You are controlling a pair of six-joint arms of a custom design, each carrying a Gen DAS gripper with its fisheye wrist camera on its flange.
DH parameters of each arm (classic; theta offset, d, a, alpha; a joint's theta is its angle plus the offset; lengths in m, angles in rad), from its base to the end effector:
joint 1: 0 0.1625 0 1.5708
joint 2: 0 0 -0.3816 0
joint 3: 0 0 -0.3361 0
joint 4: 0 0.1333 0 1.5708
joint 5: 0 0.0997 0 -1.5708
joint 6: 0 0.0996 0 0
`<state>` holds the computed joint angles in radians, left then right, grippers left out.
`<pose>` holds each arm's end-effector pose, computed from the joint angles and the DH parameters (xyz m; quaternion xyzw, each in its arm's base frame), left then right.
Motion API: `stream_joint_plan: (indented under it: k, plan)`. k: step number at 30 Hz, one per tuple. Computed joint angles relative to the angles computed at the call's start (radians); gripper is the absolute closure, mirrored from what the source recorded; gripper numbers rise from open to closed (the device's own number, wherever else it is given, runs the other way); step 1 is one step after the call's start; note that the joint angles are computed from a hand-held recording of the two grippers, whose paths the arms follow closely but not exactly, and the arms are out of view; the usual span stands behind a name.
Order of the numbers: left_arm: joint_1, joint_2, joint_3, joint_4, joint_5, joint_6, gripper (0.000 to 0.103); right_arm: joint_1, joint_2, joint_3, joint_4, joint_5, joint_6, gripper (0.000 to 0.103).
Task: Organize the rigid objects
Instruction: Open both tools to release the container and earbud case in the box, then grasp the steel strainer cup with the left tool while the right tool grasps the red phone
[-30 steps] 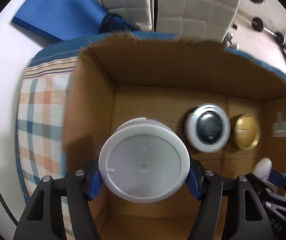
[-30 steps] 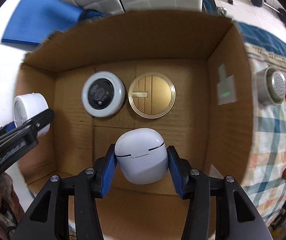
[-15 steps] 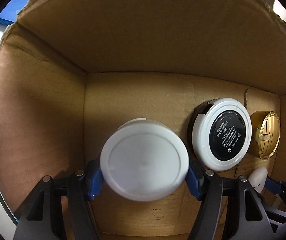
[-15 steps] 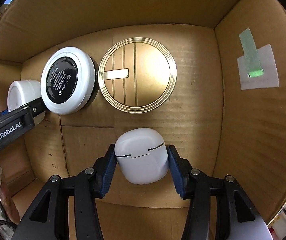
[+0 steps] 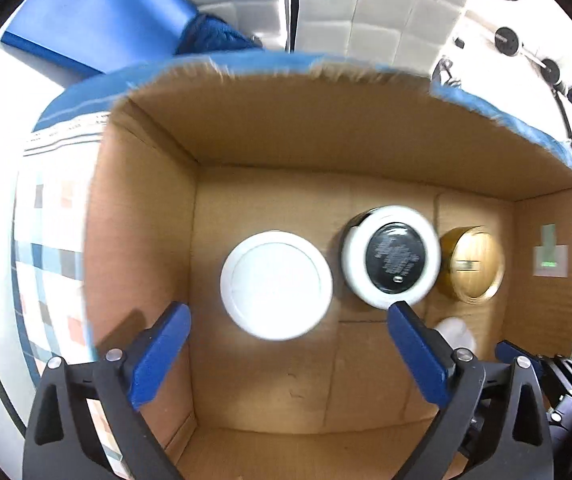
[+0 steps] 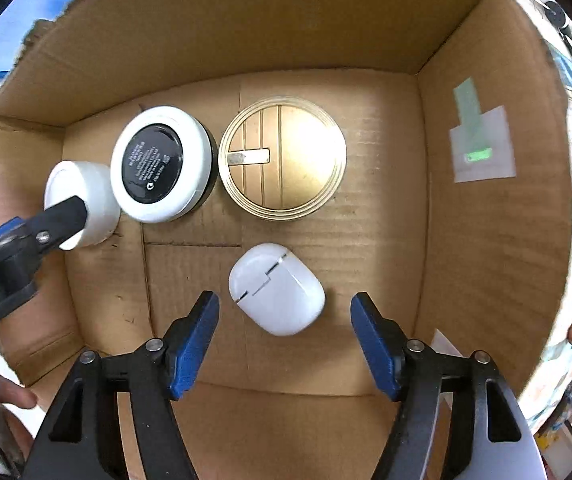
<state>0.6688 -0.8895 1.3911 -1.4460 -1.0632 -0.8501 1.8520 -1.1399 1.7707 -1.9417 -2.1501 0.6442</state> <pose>-0.3304 -0.4928 0.1683 0.1012 0.9186 0.0074 0.3820 0.2160 -0.4640 0.2048 -0.1351 -0.9413 0.0153 0.3089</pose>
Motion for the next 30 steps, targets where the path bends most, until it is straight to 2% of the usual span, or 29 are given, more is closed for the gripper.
stream_joint_plan:
  k: [3, 5, 7, 17, 23, 30]
  plan:
    - [-0.032, -0.021, -0.003, 0.016, -0.005, -0.021, 0.001, 0.022, -0.014, -0.009, 0.02, -0.003, 0.007, 0.022]
    - [-0.05, -0.043, 0.01, 0.014, -0.015, -0.033, 0.0, 0.035, -0.024, -0.007, 0.018, 0.007, 0.006, 0.006]
    - [-0.073, -0.051, 0.005, 0.031, -0.013, -0.049, 0.0, 0.057, -0.039, 0.0, 0.016, 0.021, 0.008, 0.0]
    - [-0.14, -0.114, 0.031, 0.036, -0.017, -0.087, 0.0, 0.136, -0.131, 0.036, 0.039, 0.005, 0.027, 0.0]
    - [-0.19, -0.155, 0.064, 0.039, -0.034, -0.131, 0.0, 0.18, -0.214, 0.036, 0.119, 0.008, 0.033, 0.0]
    - [-0.231, -0.143, 0.055, 0.026, -0.049, -0.146, 0.0, 0.205, -0.277, 0.048, 0.147, 0.011, 0.021, 0.0]
